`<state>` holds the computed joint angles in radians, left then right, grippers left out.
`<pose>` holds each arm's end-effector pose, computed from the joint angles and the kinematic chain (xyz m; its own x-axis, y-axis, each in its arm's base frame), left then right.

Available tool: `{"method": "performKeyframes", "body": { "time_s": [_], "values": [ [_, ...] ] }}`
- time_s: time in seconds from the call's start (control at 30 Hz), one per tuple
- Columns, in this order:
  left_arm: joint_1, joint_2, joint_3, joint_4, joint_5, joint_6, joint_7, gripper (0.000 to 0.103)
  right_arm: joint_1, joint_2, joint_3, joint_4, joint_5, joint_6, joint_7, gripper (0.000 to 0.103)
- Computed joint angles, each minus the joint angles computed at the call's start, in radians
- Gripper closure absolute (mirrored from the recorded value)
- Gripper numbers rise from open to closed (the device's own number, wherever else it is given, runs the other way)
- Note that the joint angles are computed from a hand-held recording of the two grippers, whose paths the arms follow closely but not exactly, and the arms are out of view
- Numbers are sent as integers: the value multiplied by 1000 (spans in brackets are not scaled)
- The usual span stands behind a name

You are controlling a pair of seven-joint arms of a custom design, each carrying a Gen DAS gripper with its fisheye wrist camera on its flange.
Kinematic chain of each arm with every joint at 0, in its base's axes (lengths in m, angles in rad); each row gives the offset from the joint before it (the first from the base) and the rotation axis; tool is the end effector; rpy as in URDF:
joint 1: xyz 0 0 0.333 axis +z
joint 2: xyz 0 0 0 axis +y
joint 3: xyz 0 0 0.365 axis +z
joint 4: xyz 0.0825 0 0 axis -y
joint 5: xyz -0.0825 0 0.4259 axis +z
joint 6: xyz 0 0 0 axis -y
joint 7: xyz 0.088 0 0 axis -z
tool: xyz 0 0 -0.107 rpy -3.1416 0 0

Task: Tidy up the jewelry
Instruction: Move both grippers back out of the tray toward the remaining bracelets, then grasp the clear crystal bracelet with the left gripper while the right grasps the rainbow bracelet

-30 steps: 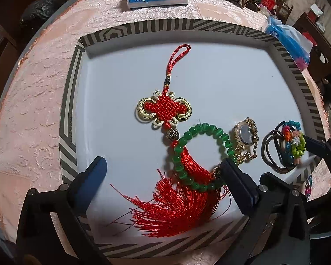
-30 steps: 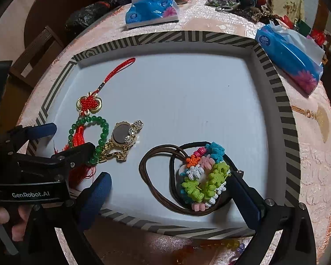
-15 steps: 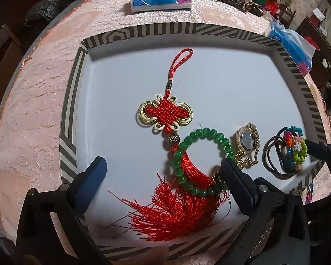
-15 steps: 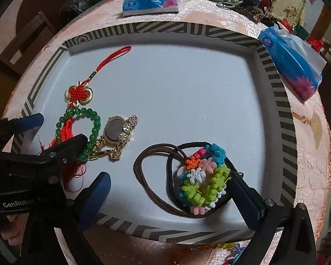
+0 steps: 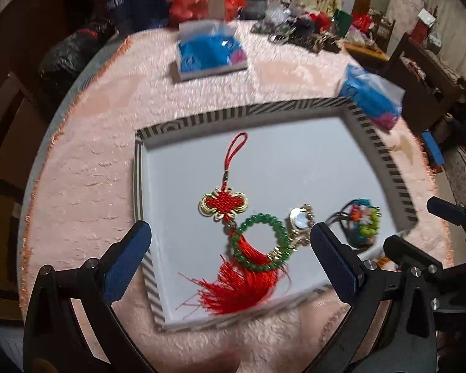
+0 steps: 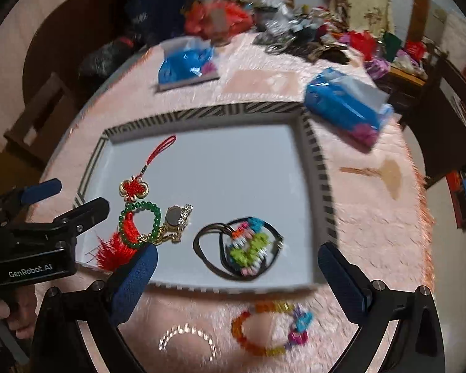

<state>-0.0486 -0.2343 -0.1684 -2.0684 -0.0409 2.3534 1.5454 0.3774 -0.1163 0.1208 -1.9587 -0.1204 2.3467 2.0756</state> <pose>0.5436 -0.1295 0.6247 -0.1786 -0.9838 0.0131 -0.8569 0.1490 -0.4935 0.5271 0.2887 0.6188 0.0880 -0.9892 -0.1170 -0.8772 -0.0213 -0.4796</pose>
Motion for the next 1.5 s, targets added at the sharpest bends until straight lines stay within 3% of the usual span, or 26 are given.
{"method": "performKeyframes", "body": {
  "time_s": [0.1, 0.23, 0.4, 0.53, 0.83, 1.13, 1.27, 1.33, 1.4, 1.5],
  "values": [
    [-16, -54, 9, -36, -43, 0, 41, 0, -6, -73, 4, -63, -22, -2, 43, 0],
    [-42, -134, 21, -100, -106, -10, 126, 0, -21, -194, 34, -164, -130, -66, 155, 0],
    [-87, -230, 37, -205, -197, -58, 260, 0, -10, -318, 11, -323, -67, -97, 200, 0],
    [-108, -269, 9, -278, -214, -93, 310, 0, 10, -372, 5, -410, -17, -120, 208, 0],
    [-98, -223, -35, -302, -178, -160, 237, 0, 43, -459, 21, -528, -7, -158, 197, 0],
    [-103, -257, -55, -355, -126, -78, 158, 0, 44, -574, 54, -636, -75, -82, 259, 0],
    [-124, -261, -19, -338, -168, -133, 186, 1, 49, -600, 65, -659, -100, -63, 285, 0],
    [-141, -247, 18, -318, -250, -126, 224, 1, 50, -608, 66, -670, -112, -50, 293, 0],
    [-139, -226, 17, -296, -284, -111, 236, 1, 47, -598, 69, -667, -124, -35, 301, 0],
    [-129, -180, -13, -255, -270, -93, 224, 15, 47, -585, 68, -663, -135, -23, 307, 0]
  ]
}}
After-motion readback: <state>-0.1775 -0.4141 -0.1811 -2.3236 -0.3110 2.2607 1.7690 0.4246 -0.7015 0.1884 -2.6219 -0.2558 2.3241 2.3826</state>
